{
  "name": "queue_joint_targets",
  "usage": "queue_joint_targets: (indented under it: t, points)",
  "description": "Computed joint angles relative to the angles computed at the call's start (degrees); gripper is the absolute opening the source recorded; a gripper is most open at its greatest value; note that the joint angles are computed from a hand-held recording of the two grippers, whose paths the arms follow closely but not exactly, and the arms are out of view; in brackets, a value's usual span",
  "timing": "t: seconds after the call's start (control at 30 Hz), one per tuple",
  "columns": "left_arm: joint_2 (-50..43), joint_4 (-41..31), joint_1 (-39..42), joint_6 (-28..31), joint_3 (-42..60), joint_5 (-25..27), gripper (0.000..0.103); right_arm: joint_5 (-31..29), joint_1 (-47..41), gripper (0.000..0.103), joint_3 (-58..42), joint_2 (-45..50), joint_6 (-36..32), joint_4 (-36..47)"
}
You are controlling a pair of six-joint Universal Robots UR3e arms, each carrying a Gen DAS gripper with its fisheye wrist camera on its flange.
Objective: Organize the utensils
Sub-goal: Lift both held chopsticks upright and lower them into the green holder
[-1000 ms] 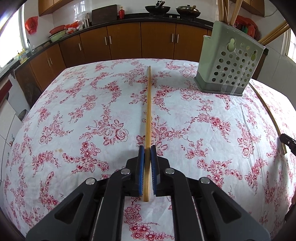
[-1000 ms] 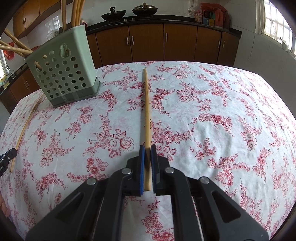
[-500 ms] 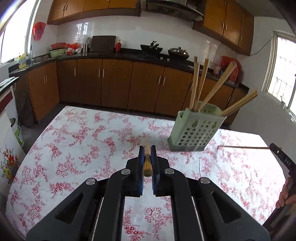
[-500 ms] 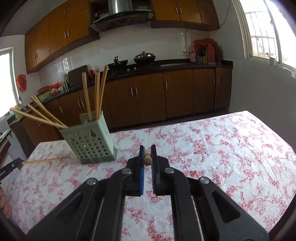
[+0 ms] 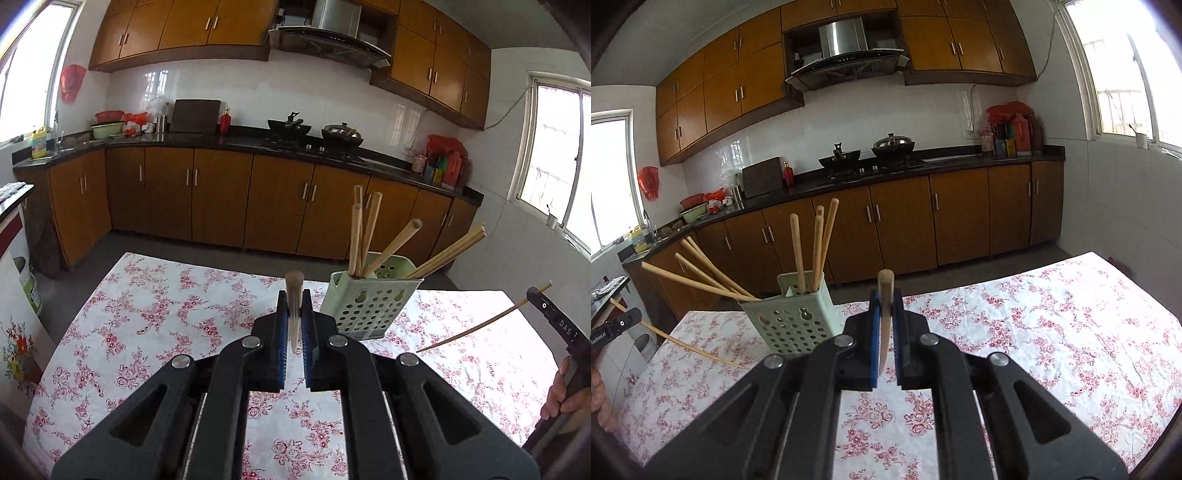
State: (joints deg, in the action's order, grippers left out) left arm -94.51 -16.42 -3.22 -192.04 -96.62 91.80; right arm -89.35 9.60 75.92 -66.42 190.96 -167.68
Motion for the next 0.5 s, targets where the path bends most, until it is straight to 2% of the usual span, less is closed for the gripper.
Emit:
queue_joint_targets:
  t: [0.33,0.5]
  points:
    - [-1.5,-5.9,-5.6,1.5,13.4,-0.9,0.007,11.3,-3.0,0.007,-10.0,-4.7,1.1,5.0]
    - [-8.4,-5.8,-9.1,1.4,26.0,3.4,0.007,12.0,-2.2,0.007,-19.7,-1.1,2.5,5.4]
